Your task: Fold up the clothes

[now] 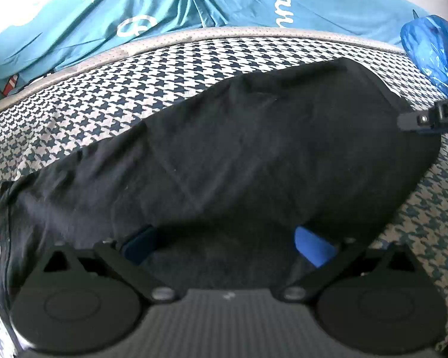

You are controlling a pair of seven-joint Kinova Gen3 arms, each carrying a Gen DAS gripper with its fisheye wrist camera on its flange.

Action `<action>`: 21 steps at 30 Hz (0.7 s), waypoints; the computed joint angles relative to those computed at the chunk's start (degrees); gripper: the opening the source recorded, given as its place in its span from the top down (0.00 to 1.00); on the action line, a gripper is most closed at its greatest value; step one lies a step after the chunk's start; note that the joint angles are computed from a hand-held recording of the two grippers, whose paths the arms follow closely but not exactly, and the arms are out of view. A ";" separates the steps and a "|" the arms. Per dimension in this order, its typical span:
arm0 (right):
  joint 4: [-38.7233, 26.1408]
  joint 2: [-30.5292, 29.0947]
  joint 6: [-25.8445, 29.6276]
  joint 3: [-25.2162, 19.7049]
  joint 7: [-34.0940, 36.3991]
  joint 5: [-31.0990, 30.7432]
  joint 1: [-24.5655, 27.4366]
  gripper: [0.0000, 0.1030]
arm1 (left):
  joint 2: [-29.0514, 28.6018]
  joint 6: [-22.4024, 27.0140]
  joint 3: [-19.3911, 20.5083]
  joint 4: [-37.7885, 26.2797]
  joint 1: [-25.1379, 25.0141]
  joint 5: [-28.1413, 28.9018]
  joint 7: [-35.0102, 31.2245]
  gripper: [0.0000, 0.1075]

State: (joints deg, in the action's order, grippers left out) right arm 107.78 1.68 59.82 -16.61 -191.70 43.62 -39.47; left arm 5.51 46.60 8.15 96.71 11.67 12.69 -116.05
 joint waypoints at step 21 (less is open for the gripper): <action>4.47 -3.36 2.77 -2.06 -9.78 3.60 -0.65 0.60 | -3.09 -3.39 -0.47 2.94 0.56 -2.63 4.49 0.04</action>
State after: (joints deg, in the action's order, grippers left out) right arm 112.25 -1.68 62.59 -18.67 -201.49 47.21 -40.12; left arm 2.42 43.21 7.68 99.65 12.24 10.06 -111.56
